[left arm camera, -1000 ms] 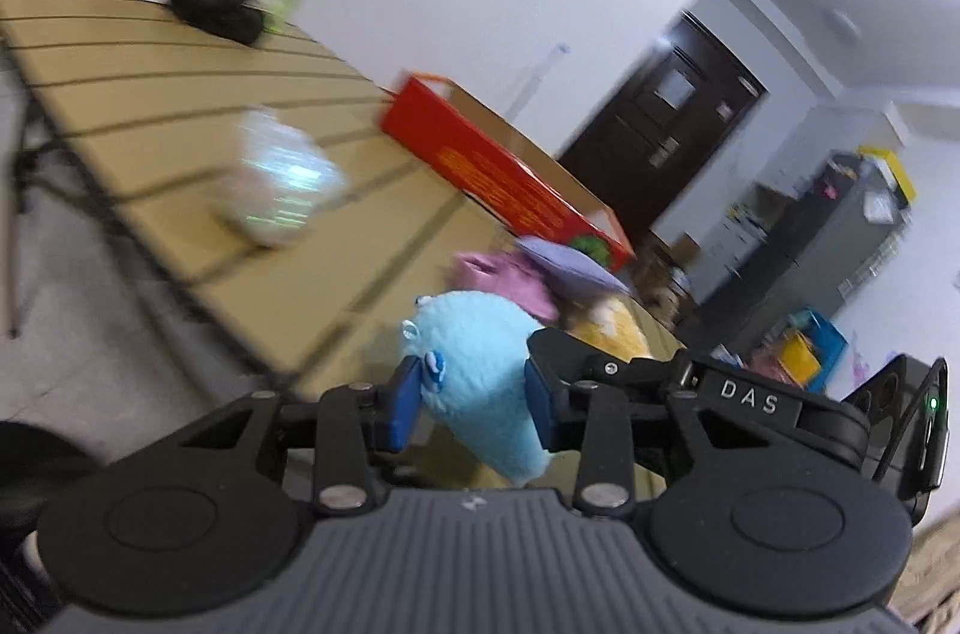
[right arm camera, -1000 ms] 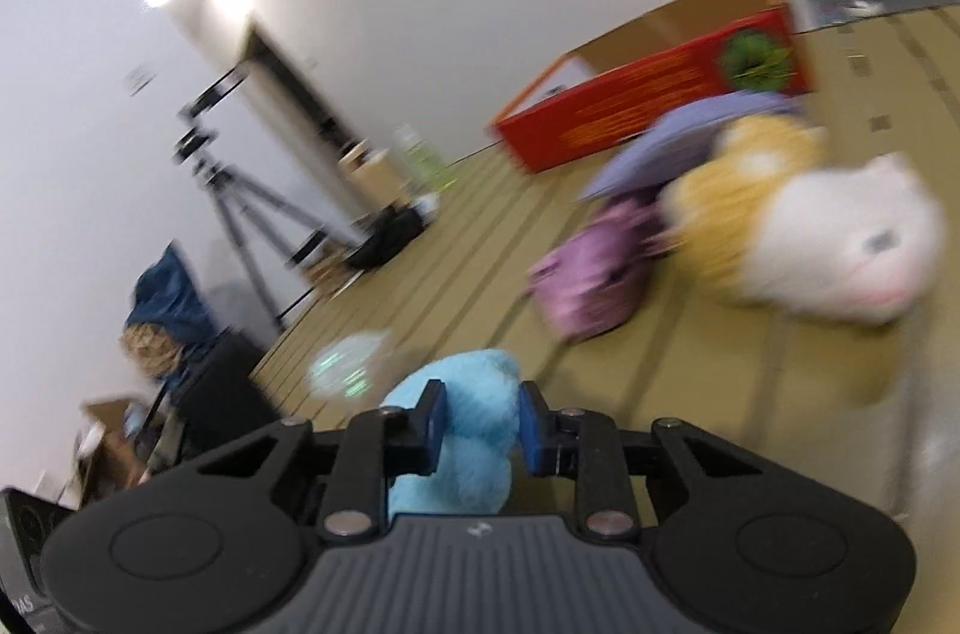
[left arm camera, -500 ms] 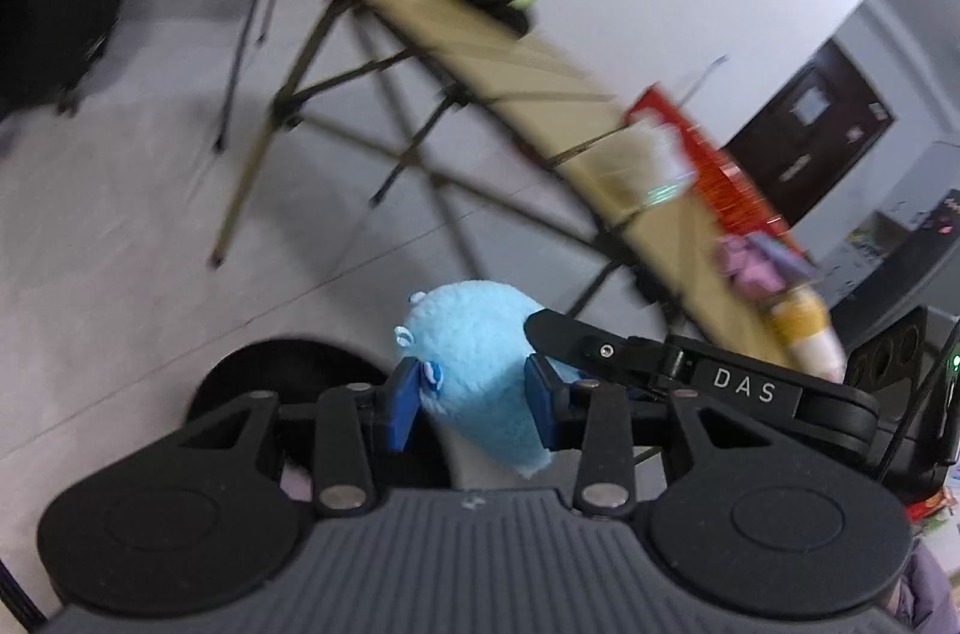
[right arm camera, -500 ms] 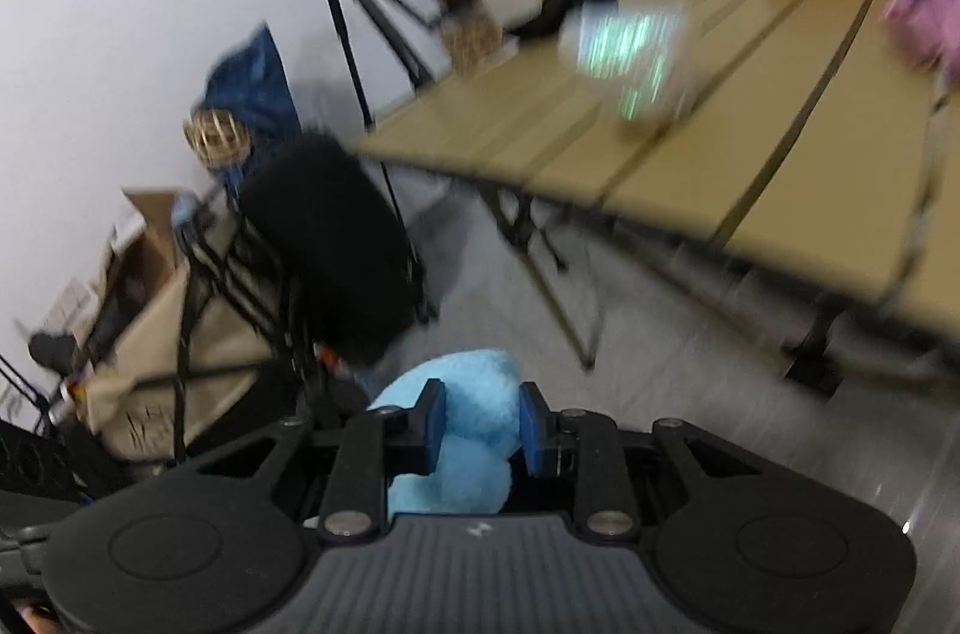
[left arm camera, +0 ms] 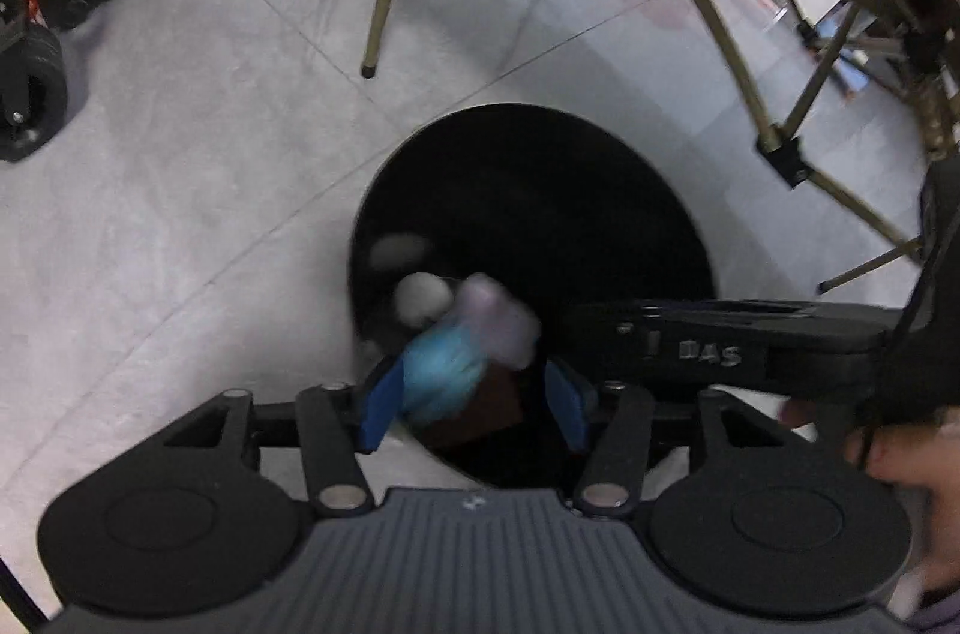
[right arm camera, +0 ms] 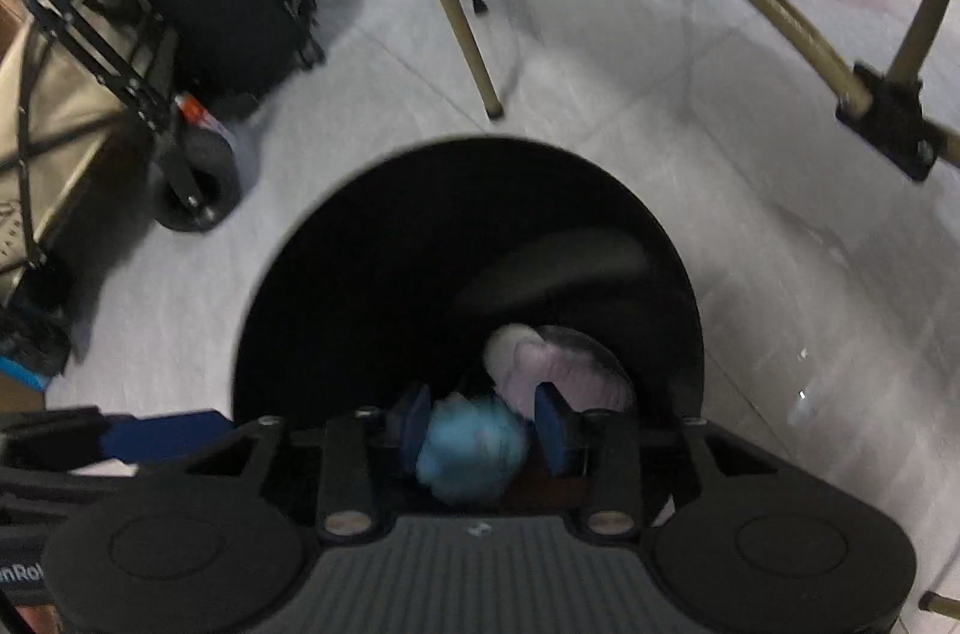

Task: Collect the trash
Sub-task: 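Carry the light-blue plush over the black bin and open both grippers, then move both grippers to the table and close them on the white-and-yellow sheep plush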

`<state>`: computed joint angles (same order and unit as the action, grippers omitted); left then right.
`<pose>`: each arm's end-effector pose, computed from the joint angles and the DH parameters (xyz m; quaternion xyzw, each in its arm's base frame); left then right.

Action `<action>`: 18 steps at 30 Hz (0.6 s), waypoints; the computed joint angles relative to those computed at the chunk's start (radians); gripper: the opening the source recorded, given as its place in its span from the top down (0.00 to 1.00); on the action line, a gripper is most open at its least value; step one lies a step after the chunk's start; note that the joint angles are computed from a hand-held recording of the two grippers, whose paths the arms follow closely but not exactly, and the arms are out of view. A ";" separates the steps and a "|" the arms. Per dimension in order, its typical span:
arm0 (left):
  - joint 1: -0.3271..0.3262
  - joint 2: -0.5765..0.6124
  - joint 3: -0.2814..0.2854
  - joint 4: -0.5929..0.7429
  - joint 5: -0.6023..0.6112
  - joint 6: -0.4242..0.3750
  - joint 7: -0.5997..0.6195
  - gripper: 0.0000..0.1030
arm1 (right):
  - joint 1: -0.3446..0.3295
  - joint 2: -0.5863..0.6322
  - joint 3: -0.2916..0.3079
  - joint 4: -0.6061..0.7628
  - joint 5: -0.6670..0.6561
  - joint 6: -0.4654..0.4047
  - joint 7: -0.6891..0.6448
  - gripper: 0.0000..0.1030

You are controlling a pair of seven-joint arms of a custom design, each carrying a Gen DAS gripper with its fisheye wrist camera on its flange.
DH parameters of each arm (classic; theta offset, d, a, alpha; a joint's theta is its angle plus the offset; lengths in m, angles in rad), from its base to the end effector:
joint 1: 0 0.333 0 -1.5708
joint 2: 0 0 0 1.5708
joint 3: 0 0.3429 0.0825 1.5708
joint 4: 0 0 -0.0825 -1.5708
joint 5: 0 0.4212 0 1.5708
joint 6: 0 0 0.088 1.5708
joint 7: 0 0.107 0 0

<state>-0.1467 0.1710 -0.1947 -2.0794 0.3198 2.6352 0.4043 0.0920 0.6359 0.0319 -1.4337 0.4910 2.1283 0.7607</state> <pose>0.6016 -0.2182 0.3914 -0.8611 0.4627 -0.1893 0.0929 0.7682 0.1118 0.3344 -0.8792 0.4222 0.0683 0.2100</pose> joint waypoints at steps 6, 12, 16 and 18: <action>-0.015 -0.016 0.013 0.000 0.093 -0.027 -0.053 0.33 | -0.004 -0.013 -0.001 0.008 0.000 -0.011 -0.003 0.54; -0.021 -0.005 0.012 0.015 0.120 -0.027 -0.074 0.30 | -0.011 -0.025 0.000 0.002 0.006 -0.002 -0.035 0.54; -0.034 -0.020 0.026 0.021 0.195 -0.043 -0.141 0.30 | -0.028 -0.083 0.013 -0.057 0.047 0.059 -0.101 0.54; -0.045 -0.046 0.035 0.020 0.271 -0.051 -0.217 0.28 | -0.051 -0.119 0.024 -0.087 0.094 0.076 -0.154 0.54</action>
